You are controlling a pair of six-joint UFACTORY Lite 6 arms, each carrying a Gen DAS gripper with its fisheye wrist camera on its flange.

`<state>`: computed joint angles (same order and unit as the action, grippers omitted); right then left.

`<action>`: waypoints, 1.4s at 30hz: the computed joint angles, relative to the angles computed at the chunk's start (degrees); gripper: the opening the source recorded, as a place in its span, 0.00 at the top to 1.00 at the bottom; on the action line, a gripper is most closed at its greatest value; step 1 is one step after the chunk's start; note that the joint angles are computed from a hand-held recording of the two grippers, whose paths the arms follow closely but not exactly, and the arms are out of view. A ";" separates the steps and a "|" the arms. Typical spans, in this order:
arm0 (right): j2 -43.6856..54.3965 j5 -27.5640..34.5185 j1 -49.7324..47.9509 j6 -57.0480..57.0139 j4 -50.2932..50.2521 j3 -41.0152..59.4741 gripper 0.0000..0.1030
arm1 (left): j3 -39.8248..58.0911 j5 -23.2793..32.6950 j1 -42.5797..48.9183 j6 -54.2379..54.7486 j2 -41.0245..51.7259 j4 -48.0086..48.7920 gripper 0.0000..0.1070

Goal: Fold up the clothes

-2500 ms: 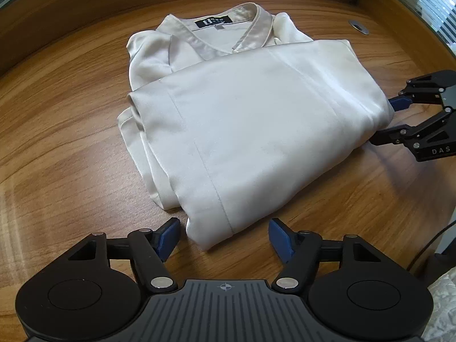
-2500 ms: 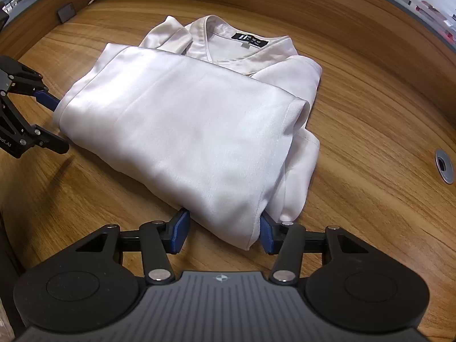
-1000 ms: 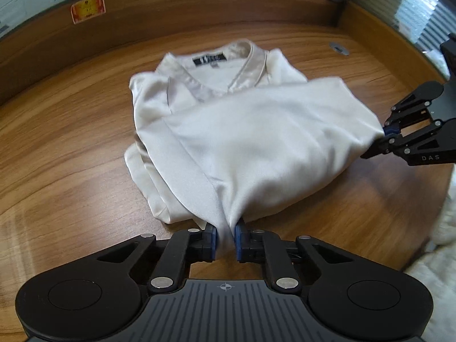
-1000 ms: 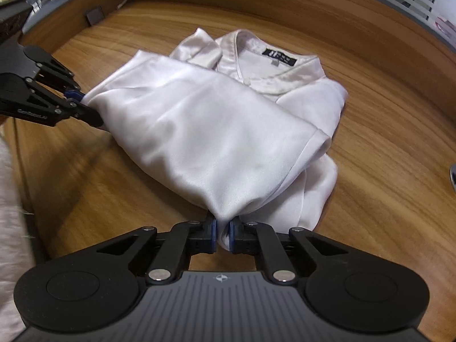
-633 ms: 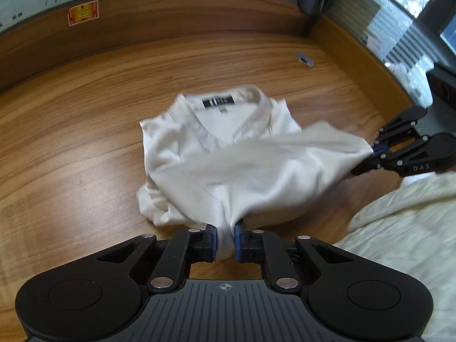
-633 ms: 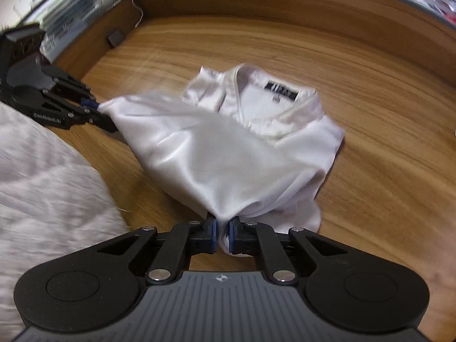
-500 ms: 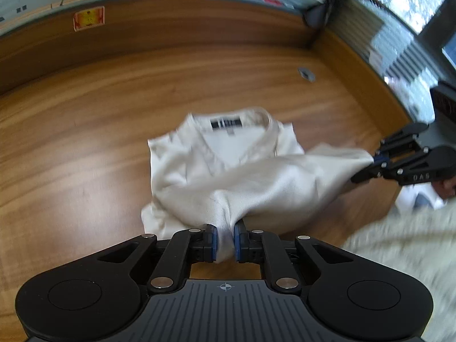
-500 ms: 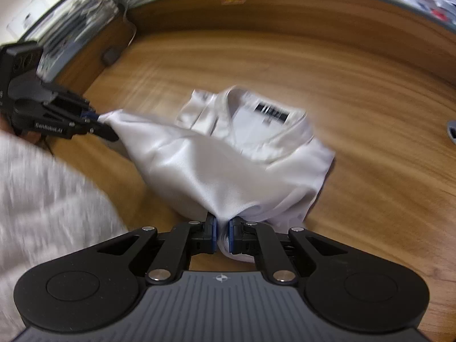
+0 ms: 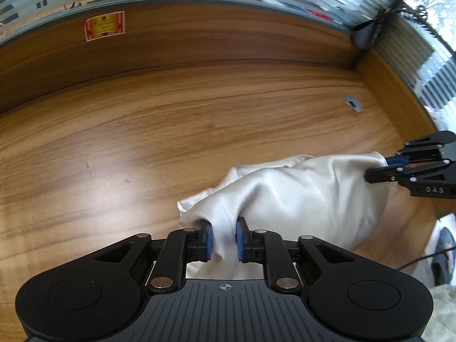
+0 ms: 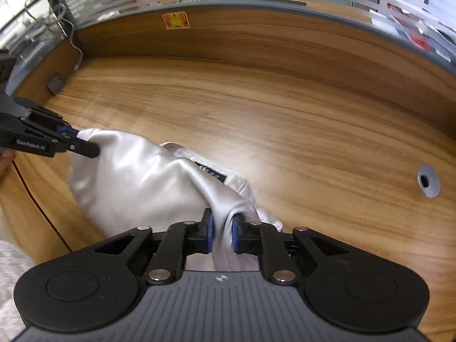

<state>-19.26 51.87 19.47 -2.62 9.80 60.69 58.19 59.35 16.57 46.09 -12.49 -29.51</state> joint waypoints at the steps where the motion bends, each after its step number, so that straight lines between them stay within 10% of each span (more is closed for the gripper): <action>1: 0.58 -0.42 1.04 1.41 -2.39 0.43 0.78 | 0.12 -0.54 -0.01 -0.33 0.21 0.12 0.69; 17: -2.77 -1.55 12.37 14.34 -13.96 0.13 0.61 | -6.45 -2.05 -2.03 -1.96 -9.26 -0.57 0.61; 42: 10.23 -12.52 9.76 15.02 -8.90 -4.39 0.57 | -5.68 -14.66 -12.78 -10.30 5.76 4.23 0.61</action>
<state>-9.03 39.35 29.23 12.40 0.90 56.31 52.51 44.69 3.79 35.79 -6.74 -25.28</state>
